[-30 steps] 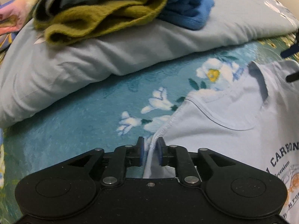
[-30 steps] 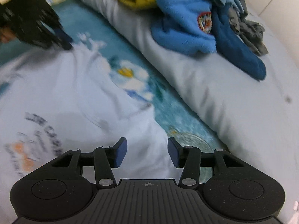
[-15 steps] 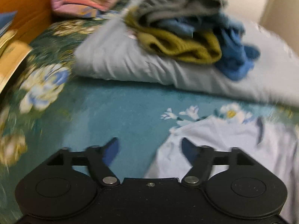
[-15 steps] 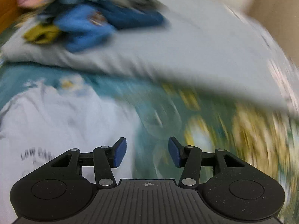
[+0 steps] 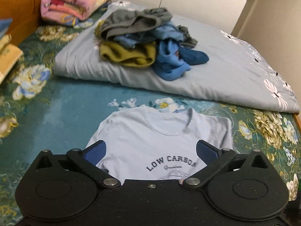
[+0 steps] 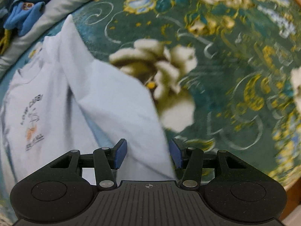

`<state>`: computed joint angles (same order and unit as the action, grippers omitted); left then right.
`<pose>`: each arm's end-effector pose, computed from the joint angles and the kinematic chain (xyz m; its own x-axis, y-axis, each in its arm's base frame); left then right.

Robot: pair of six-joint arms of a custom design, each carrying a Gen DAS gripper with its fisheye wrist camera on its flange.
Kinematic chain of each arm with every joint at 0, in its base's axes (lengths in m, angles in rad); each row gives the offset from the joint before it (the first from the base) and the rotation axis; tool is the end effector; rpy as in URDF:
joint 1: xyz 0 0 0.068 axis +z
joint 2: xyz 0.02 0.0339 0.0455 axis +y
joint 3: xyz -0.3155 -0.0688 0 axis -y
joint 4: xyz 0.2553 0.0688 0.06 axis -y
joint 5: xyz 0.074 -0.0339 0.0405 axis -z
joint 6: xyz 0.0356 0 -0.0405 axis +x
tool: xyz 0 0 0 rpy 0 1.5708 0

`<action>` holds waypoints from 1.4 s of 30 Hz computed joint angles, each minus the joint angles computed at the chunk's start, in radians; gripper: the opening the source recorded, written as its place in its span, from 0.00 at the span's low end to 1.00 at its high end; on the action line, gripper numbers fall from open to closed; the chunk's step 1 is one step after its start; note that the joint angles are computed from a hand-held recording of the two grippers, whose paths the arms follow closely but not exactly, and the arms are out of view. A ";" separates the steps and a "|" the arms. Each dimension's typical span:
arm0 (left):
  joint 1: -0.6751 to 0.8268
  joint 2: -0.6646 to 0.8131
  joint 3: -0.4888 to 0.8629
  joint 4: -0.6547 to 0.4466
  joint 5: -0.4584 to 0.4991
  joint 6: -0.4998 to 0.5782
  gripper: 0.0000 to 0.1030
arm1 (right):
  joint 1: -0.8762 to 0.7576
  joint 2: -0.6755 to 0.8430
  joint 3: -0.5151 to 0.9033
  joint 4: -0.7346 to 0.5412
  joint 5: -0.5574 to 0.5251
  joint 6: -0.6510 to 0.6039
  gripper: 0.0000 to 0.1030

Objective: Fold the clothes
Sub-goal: 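Release the shirt with both grippers, laying it flat printed side up, then grasp a sleeve with the right gripper and pull it outward from the body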

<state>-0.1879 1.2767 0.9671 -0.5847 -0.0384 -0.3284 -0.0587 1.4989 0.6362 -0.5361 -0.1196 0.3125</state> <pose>0.2543 -0.0470 0.3094 -0.7777 -0.1802 -0.6023 -0.0927 0.9804 -0.1736 0.2275 -0.0091 0.1655 -0.9243 0.3601 -0.1267 0.3384 0.9265 0.1645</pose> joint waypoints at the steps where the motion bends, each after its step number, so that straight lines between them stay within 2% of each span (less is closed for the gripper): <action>1: -0.032 -0.011 0.015 -0.031 -0.028 -0.014 0.98 | -0.003 0.006 -0.009 0.018 -0.014 0.010 0.44; 2: -0.065 -0.019 0.032 -0.062 -0.057 -0.029 0.98 | -0.007 0.015 -0.017 0.036 -0.026 0.020 0.43; 4: -0.133 -0.030 0.068 -0.127 -0.116 -0.061 0.98 | -0.026 0.033 -0.030 0.071 -0.056 0.035 0.35; 6: -0.200 -0.031 0.108 -0.177 -0.167 -0.099 0.98 | -0.055 0.056 -0.022 0.079 -0.075 0.021 0.07; 8: -0.251 -0.022 0.144 -0.210 -0.204 -0.124 0.98 | -0.106 0.067 -0.015 0.088 -0.114 -0.016 0.02; 10: -0.295 -0.006 0.177 -0.231 -0.239 -0.141 0.98 | -0.153 0.046 -0.002 0.087 -0.117 -0.068 0.02; 17: -0.406 0.044 0.249 -0.274 -0.314 -0.209 0.98 | -0.348 -0.001 0.099 0.139 0.050 -0.247 0.00; 19: -0.428 0.055 0.256 -0.289 -0.323 -0.224 0.98 | -0.403 0.022 0.132 0.162 0.073 -0.309 0.00; 21: -0.442 0.063 0.259 -0.303 -0.327 -0.241 0.98 | -0.459 0.068 0.170 0.153 0.037 -0.344 0.00; 25: -0.456 0.075 0.261 -0.321 -0.332 -0.269 0.98 | -0.559 0.123 0.190 0.089 -0.165 -0.386 0.01; 28: -0.456 0.092 0.269 -0.333 -0.325 -0.275 0.98 | -0.563 0.105 0.147 0.053 -0.233 -0.450 0.03; 30: -0.457 0.102 0.275 -0.338 -0.319 -0.276 0.98 | -0.549 0.101 0.116 0.027 -0.266 -0.487 0.09; 31: -0.458 0.105 0.278 -0.339 -0.318 -0.274 0.98 | -0.539 0.102 0.103 0.018 -0.277 -0.493 0.14; 32: -0.460 0.110 0.282 -0.341 -0.317 -0.268 0.98 | -0.527 0.103 0.091 0.012 -0.287 -0.497 0.30; 33: -0.462 0.114 0.286 -0.342 -0.316 -0.262 0.98 | -0.517 0.104 0.076 0.010 -0.296 -0.502 0.38; 35: -0.466 0.120 0.291 -0.346 -0.313 -0.251 0.98 | -0.493 0.099 0.048 0.014 -0.307 -0.496 0.39; 42: -0.484 0.132 0.298 -0.356 -0.301 -0.240 0.98 | -0.392 0.111 0.016 0.073 -0.228 -0.423 0.41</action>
